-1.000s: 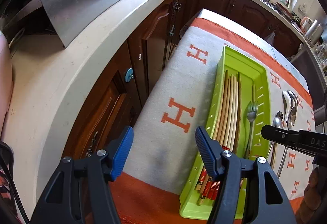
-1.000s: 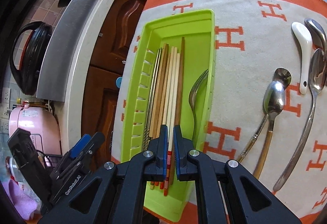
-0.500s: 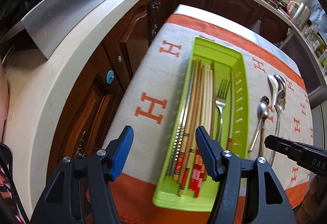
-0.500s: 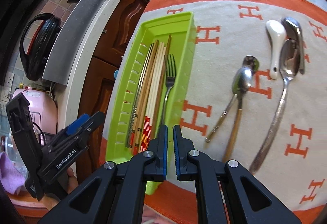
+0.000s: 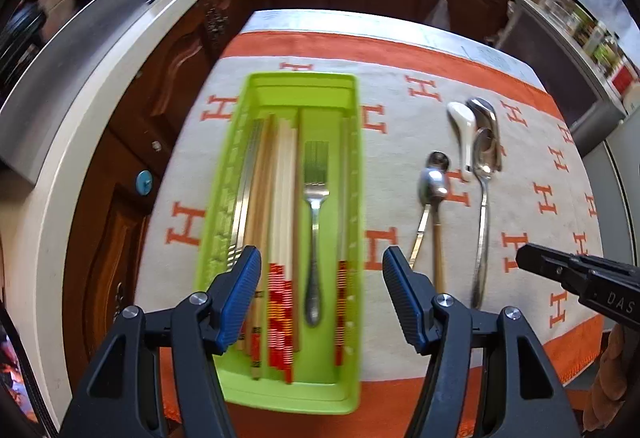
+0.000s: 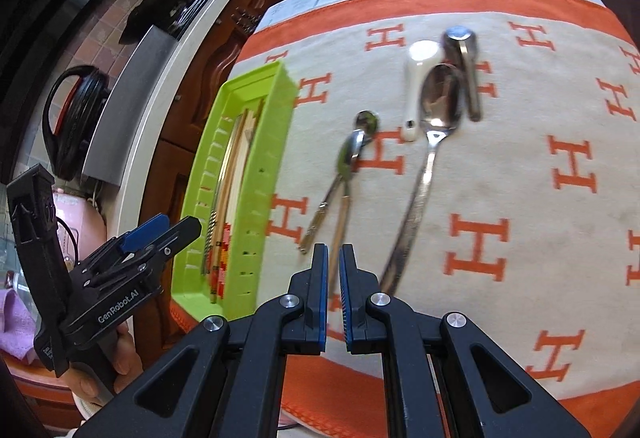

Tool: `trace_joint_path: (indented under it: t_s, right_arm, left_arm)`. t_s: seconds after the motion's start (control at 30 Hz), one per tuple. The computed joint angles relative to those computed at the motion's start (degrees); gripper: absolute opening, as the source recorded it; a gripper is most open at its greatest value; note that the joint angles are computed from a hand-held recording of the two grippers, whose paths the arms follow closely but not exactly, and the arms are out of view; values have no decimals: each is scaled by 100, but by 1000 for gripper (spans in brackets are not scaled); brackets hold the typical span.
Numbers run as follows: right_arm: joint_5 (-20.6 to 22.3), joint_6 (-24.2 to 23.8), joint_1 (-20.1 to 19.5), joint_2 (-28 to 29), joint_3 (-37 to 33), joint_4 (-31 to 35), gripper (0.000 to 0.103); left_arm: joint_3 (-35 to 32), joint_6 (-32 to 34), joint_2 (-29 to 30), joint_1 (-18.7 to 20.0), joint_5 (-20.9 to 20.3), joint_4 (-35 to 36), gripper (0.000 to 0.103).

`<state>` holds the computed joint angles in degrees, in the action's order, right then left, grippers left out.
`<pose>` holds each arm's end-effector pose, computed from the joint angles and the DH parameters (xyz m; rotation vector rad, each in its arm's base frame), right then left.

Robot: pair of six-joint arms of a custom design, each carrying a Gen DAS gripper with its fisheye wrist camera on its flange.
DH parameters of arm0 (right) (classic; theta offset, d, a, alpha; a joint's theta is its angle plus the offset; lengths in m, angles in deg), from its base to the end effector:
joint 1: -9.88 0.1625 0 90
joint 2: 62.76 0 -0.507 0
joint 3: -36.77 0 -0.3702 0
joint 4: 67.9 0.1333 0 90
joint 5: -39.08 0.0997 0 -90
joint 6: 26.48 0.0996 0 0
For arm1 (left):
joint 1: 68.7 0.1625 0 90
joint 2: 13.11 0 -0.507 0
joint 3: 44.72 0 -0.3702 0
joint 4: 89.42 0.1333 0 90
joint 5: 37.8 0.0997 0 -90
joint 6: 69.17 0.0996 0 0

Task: Organize utensils
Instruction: 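Move both grippers over to the spoons lying on the cloth, then grasp the small silver teaspoon with the left gripper while the right gripper grasps the wooden-handled spoon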

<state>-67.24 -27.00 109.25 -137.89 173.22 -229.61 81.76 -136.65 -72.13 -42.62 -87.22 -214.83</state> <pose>0.1728 -0.4003 0.2517 0.2092 -2.8503 0.2907 -0.3146 -0.3745 0.1382 0.1734 2.3160 -0.5052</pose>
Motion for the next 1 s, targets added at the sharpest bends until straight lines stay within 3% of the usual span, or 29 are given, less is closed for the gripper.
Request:
trace_joint_path:
  t_s: [0.27,0.47,0.6,0.73,1.0]
  right_arm:
    - [105,-166,-525,-352,-105,0,6]
    - [178,-295,-756,-370,-224,53,6]
    - [208,-310,-845,-292,-280,-10,6]
    - [285,-353,-940,-229,-330,-22,6]
    - [351,-399,-1075,-194,-328,-72,6]
  left_arm:
    - [-506,959,674,386,-779,-977,61]
    - [-872,1180,1151,714,-1148,-1108,61]
    - [-1027,1177,1371,940,-1402,-1048,45]
    - [-1076,1088,1514,1113,-1622,-1103,40]
    - [-1136,1090,1636,1129,-1597,-1122,34]
